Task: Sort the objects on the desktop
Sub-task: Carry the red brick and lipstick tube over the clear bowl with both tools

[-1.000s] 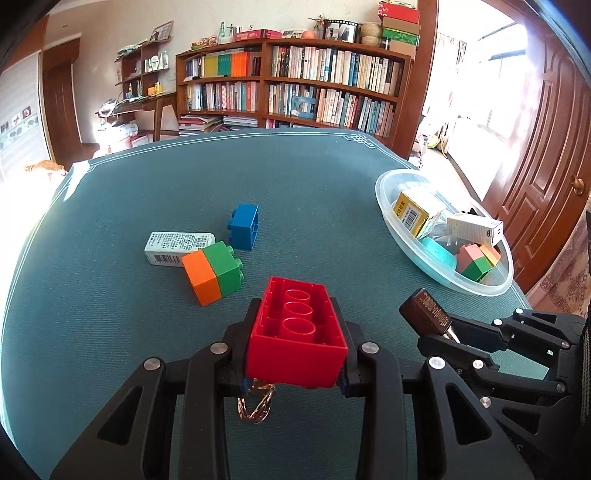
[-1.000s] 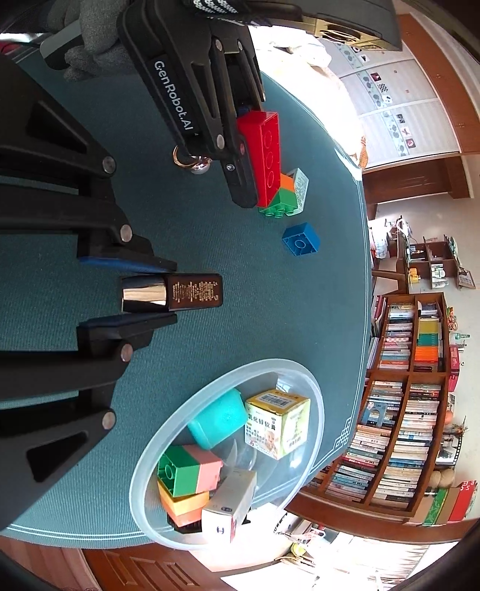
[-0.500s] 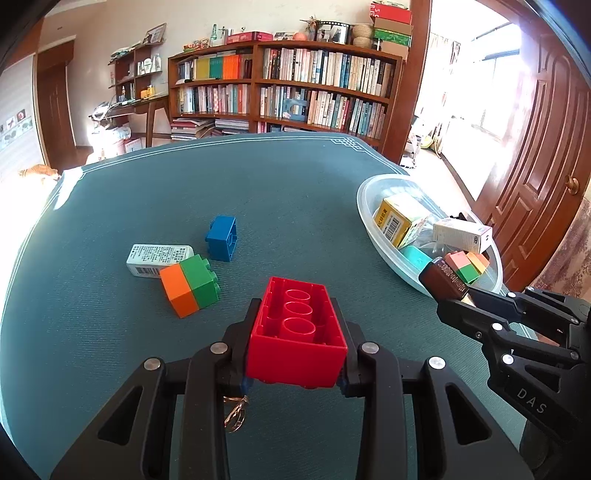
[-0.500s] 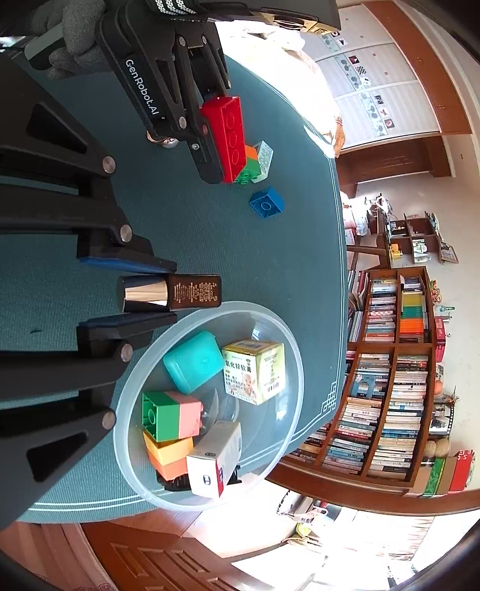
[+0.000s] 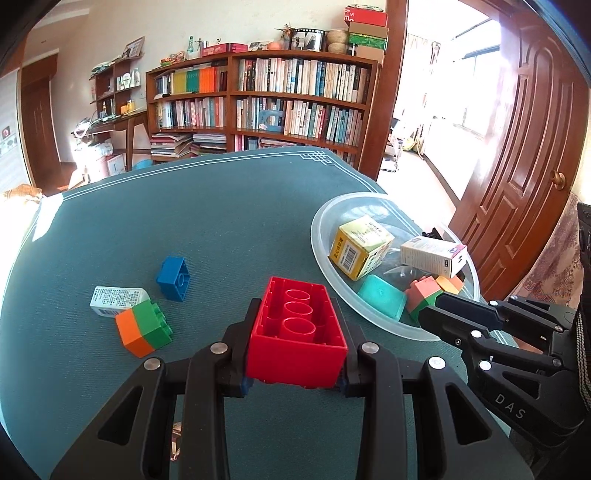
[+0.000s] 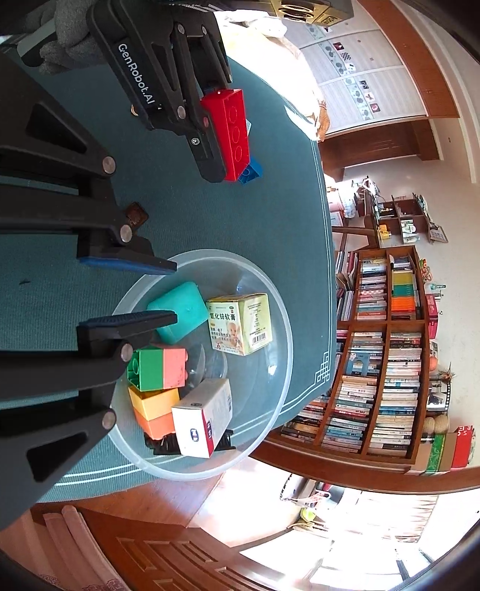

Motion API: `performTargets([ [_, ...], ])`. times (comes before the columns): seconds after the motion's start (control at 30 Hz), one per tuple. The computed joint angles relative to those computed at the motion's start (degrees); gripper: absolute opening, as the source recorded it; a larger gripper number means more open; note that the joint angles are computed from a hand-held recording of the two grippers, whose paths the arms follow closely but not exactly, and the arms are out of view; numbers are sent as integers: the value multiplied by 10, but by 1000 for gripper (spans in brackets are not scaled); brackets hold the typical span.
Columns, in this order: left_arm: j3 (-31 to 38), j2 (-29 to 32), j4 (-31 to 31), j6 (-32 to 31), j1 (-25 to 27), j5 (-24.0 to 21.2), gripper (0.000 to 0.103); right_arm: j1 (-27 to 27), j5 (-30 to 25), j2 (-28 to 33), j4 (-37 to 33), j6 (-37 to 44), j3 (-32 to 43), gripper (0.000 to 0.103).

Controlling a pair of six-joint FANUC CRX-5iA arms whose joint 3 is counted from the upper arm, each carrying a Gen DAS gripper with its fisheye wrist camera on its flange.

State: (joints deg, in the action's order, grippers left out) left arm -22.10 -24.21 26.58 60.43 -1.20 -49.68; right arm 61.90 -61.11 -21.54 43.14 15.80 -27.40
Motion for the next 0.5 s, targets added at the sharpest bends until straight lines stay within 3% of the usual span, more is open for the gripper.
performTargets([
  [0.2,-1,2,2,6,2,2,35,-27,105,-34,-119,87,-5,23],
  [0.5,-18,-12,25,-14,31,-5,35,-27,146,0,-133,131,-6,23],
])
